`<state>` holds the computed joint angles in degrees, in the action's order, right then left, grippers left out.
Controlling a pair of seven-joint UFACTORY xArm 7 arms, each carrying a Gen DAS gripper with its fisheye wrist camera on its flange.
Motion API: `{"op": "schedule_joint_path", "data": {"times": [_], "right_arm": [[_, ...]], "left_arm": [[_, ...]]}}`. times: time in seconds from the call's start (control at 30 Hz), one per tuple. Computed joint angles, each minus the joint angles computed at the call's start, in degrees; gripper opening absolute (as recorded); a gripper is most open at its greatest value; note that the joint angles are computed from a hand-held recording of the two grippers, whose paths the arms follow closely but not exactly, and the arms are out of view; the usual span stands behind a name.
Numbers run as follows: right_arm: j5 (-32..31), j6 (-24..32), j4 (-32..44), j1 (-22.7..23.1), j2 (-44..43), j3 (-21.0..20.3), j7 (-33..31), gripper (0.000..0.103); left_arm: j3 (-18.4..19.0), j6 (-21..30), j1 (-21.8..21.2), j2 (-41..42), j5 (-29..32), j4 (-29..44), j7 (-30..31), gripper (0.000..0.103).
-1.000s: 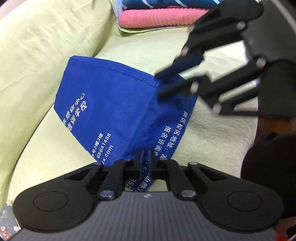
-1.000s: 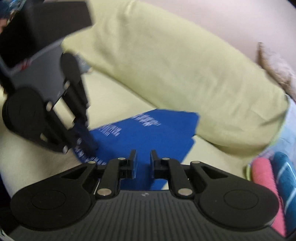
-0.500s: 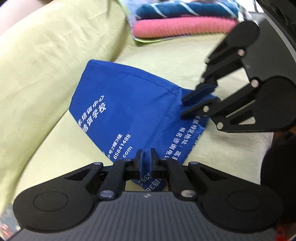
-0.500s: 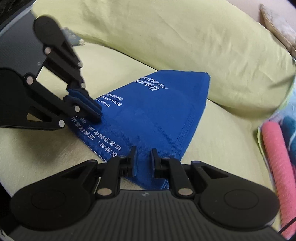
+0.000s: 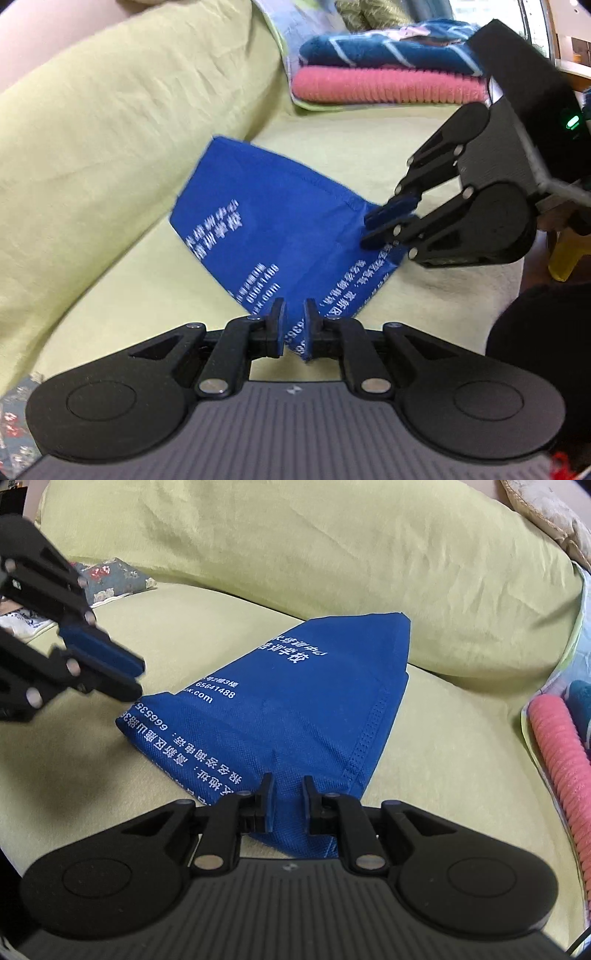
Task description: Fold shopping bag
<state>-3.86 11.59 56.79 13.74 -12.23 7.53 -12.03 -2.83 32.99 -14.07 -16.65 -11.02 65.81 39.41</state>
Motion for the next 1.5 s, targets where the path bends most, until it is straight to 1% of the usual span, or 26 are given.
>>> {"op": "schedule_joint_path", "data": {"times": [0.03, 0.07, 0.1, 0.13, 0.17, 0.23, 0.27, 0.33, 0.47, 0.53, 0.57, 0.63, 0.77, 0.83, 0.93, 1.0, 1.07, 1.13, 1.2, 1.23, 1.27, 1.33, 1.37, 1.4, 1.47, 1.5], "right_arm": [[1.72, -0.04, 0.16, 1.13, 0.16, -1.07, -1.8, 0.011], [4.98, 0.34, 0.54, 3.19, 0.28, -2.99, -5.49, 0.012], [8.93, 1.49, 0.77, 5.33, -0.23, -5.01, -9.8, 0.012], [12.78, 2.82, 1.5, 7.02, -0.47, -6.8, -13.87, 0.016], [16.59, 3.4, 2.36, 8.3, -0.38, -8.38, -17.97, 0.024], [24.63, 5.01, 4.6, 10.6, 0.3, -11.54, -26.37, 0.033], [28.79, 6.88, 6.29, 11.48, 1.05, -13.12, -30.44, 0.034], [35.12, 14.07, 11.54, 11.19, 4.12, -15.45, -34.92, 0.037], [47.25, 30.56, 20.94, 7.29, 10.38, -17.91, -38.9, 0.037], [52.89, 37.55, 23.45, 4.63, 12.1, -18.18, -38.17, 0.025], [54.35, 38.58, 23.36, 3.58, 12.08, -17.86, -38.06, 0.018], [56.3, 38.22, 21.76, 1.9, 11.07, -16.81, -38.35, 0.011], [58.76, 33.83, 15.3, -0.5, 7.0, -13.64, -38.69, 0.008], [58.89, 29.86, 12.55, -1.47, 5.56, -11.47, -38.06, 0.007], [56.78, 21.75, 7.96, -2.22, 2.71, -7.51, -34.96, 0.006], [54.5, 15.93, 5.16, -1.69, 1.15, -5.78, -32.31, 0.007], [50.55, 10.86, 2.39, -0.88, -0.17, -4.46, -29.51, 0.007], [43.82, 6.38, 0.35, -0.95, -0.78, -2.54, -25.01, 0.007], [35.88, 5.72, 0.38, -2.26, -0.77, -0.77, -19.2, 0.008], [31.07, 6.4, 1.11, -3.58, -0.67, 0.26, -15.33, 0.012], [26.12, 5.93, 1.15, -4.87, -1.13, 1.47, -11.86, 0.021], [17.1, 4.26, 0.76, -7.85, -2.5, 4.29, -6.16, 0.022], [14.98, 2.55, -0.21, -7.11, -3.53, 3.93, -5.99, 0.022], [14.81, 0.32, -1.58, -5.25, -4.69, 2.75, -7.98, 0.022], [15.51, -2.0, -3.17, 0.71, -5.35, -1.27, -13.95, 0.012], [14.17, -2.36, -3.66, 1.65, -5.1, -1.63, -14.7, 0.011]], "left_arm": [[-0.32, 0.35, 0.15, 0.94, 0.52, 0.26, -0.42, 0.01], [-0.81, -0.41, 0.35, 1.54, 1.37, -0.26, -0.8, 0.006], [-1.12, -1.25, 0.42, 1.75, 1.84, -0.76, -1.16, 0.005], [-1.28, -2.18, 0.38, 1.59, 1.96, -1.28, -1.48, 0.005], [-1.46, -2.28, 0.45, 1.62, 2.27, -1.25, -2.19, 0.005], [-1.54, -2.49, 0.45, 1.51, 2.88, -1.43, -2.67, 0.005], [-1.55, -2.99, 0.39, 1.31, 3.15, -1.83, -2.6, 0.005], [-1.45, -3.57, 0.31, 0.81, 3.31, -2.49, -2.89, 0.004], [-1.37, -3.75, 0.24, 0.96, 3.35, -2.36, -4.13, 0.004], [-1.28, -3.89, 0.12, 0.98, 3.37, -2.37, -4.18, 0.005], [-1.19, -3.83, 0.01, 1.08, 3.34, -2.18, -3.94, 0.005], [-1.53, -4.31, 0.31, 1.4, 4.41, -1.83, -4.18, 0.006], [-1.99, -4.63, 0.61, 2.76, 6.67, -0.52, -3.9, 0.007], [-2.08, -4.71, 0.67, 3.57, 7.4, 0.17, -3.38, 0.007], [-2.45, -4.33, 0.91, 4.23, 9.13, 1.0, -2.75, 0.007], [-2.22, -3.54, 0.77, 4.47, 8.76, 1.55, -2.02, 0.007], [-1.87, -2.38, 0.71, 4.97, 7.51, 2.29, -1.93, 0.006], [-1.63, -1.21, 0.8, 5.46, 6.45, 3.19, -1.91, 0.005], [-1.16, 0.15, 0.66, 5.93, 4.71, 4.18, -0.71, 0.001], [-0.9, 0.97, 0.61, 6.16, 3.68, 4.72, 0.05, 0.0], [-0.71, 1.71, 0.63, 6.37, 2.82, 5.24, 0.76, 0.0], [-0.66, 2.55, 0.84, 6.58, 2.02, 5.78, 1.85, 0.0], [-0.79, 2.41, 0.93, 6.58, 1.96, 5.71, 2.22, 0.0], [-0.92, 2.12, 1.0, 6.56, 1.94, 5.57, 2.51, 0.0], [-0.96, 1.8, 1.04, 6.5, 1.53, 5.36, 3.21, 0.0], [-0.91, 1.93, 1.06, 6.5, 1.22, 5.42, 3.5, 0.0]]}}
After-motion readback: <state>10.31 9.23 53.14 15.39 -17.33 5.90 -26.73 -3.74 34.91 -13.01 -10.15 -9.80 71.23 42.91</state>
